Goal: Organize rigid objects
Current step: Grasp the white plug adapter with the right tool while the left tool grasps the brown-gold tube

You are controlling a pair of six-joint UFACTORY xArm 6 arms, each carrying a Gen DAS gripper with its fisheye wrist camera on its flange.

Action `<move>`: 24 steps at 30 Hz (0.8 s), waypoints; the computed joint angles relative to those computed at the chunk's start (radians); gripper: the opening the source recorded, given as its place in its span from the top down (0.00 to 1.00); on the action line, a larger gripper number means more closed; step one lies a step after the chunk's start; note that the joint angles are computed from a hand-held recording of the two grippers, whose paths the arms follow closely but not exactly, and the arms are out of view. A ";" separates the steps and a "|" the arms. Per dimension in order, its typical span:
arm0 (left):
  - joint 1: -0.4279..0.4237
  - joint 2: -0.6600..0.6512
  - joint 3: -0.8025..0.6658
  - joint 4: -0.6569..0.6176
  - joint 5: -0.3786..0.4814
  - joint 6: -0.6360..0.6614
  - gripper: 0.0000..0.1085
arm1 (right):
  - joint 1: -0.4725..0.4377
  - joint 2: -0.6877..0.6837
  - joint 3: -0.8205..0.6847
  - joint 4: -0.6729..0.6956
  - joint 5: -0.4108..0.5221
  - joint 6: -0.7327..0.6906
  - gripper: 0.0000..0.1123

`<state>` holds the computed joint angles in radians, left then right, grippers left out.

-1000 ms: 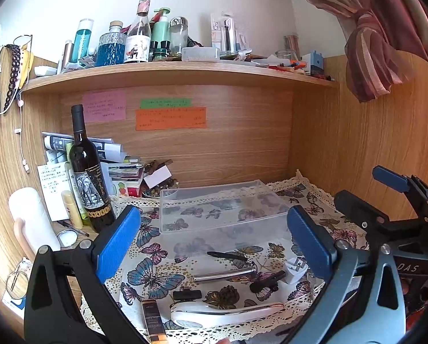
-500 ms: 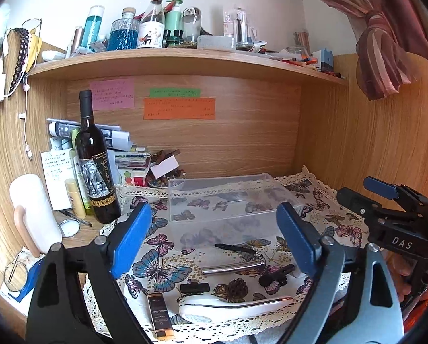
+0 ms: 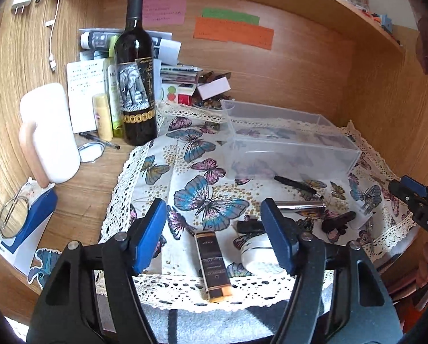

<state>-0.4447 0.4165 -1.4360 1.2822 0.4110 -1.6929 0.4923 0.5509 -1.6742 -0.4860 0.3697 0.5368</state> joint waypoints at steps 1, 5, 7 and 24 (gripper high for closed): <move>0.004 0.001 0.007 -0.005 -0.001 -0.001 0.38 | 0.001 0.005 -0.002 0.015 0.006 -0.012 0.46; 0.017 0.011 0.028 -0.073 -0.018 0.039 0.42 | 0.009 0.028 -0.012 0.106 0.030 -0.088 0.46; 0.025 0.024 0.032 -0.138 -0.040 0.091 0.47 | 0.015 0.044 -0.026 0.146 0.046 -0.131 0.49; 0.004 0.098 -0.023 -0.196 0.031 0.190 0.81 | 0.022 0.188 -0.206 0.327 0.192 -0.308 0.69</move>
<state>-0.4403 0.5142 -1.4589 1.0862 0.4423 -1.5027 0.5141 0.7392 -1.8806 -0.1590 0.5620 0.2283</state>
